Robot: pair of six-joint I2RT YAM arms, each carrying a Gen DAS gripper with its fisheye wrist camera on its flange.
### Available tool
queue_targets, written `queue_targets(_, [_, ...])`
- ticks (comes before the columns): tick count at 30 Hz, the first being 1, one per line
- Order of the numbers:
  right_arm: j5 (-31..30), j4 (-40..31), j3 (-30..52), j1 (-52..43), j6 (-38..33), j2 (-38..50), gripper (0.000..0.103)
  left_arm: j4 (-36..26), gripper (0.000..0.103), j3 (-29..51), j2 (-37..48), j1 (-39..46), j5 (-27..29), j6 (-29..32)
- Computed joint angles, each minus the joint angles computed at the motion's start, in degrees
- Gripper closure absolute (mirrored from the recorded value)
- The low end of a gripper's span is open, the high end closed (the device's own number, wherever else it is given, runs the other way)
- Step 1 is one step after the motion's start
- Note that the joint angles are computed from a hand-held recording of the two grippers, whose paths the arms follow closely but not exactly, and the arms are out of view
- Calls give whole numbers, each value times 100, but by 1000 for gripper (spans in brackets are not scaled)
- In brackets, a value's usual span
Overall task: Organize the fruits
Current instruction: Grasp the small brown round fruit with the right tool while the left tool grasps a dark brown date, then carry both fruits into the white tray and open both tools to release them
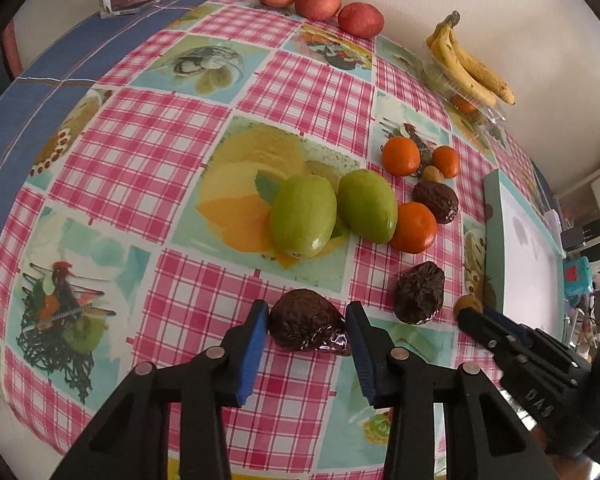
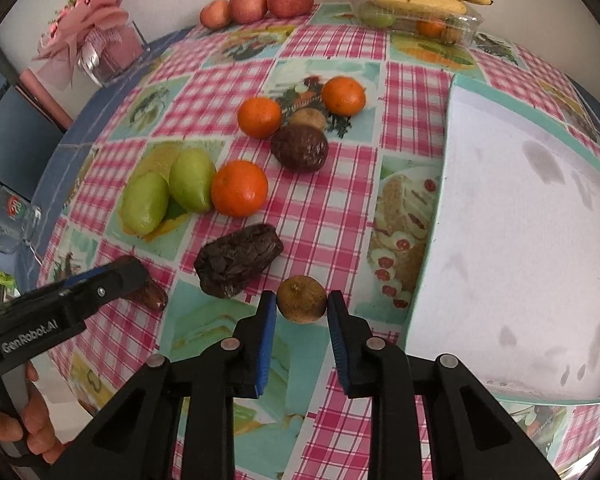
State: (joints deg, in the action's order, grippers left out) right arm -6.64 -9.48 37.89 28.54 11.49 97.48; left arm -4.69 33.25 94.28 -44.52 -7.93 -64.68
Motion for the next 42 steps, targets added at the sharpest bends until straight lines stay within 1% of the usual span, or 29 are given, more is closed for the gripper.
queue_targets(2, [-68, 24, -62, -103, 43, -169, 76, -98, 61, -39, -200, -48, -139, -76])
queue_targets(6, [-21, 28, -90, -339, 141, -504, 76, -558, 61, 158, -623, -210, -489, -46])
queue_targets(8, [181, 10, -126, -582, 197, -791, 76, -785, 61, 476, -656, -286, -574, 89])
queue_targets(11, [391, -80, -126, -971, 253, -1011, 76, -986, 61, 1076, -421, -348, -548, 358])
queue_targets(13, [461, -168, -79, -1341, 283, -998, 76, -1115, 61, 1578, -160, -400, -532, 569])
queue_targets(14, [420, -195, -43, -1574, 297, -933, 76, -1229, 61, 1951, 59, -413, -503, 725])
queue_targets(17, [327, -287, 73, -2135, 288, -747, 76, -1491, 61, 2825, 649, -491, -466, 937])
queue_targets(22, [147, -306, 285, -2861, 111, -375, 76, -1495, 61, 3937, 1646, -559, -267, 1082])
queue_targets(29, [-21, -268, 654, -3411, 4, 109, 76, -1558, 61, 5453, 3126, -557, 184, 1299])
queue_targets(35, [36, -256, 1176, -3737, -64, 664, 76, -1857, 61, 6677, 4116, -555, 275, 1668])
queue_targets(38, [27, -281, 1403, -3849, -48, 904, 76, -1967, 61, 7111, 4494, -493, 398, 1715])
queue_targets(42, [56, -308, 1624, -3902, -79, 1172, 76, -2174, 61, 7557, 4842, -476, 405, 1848])
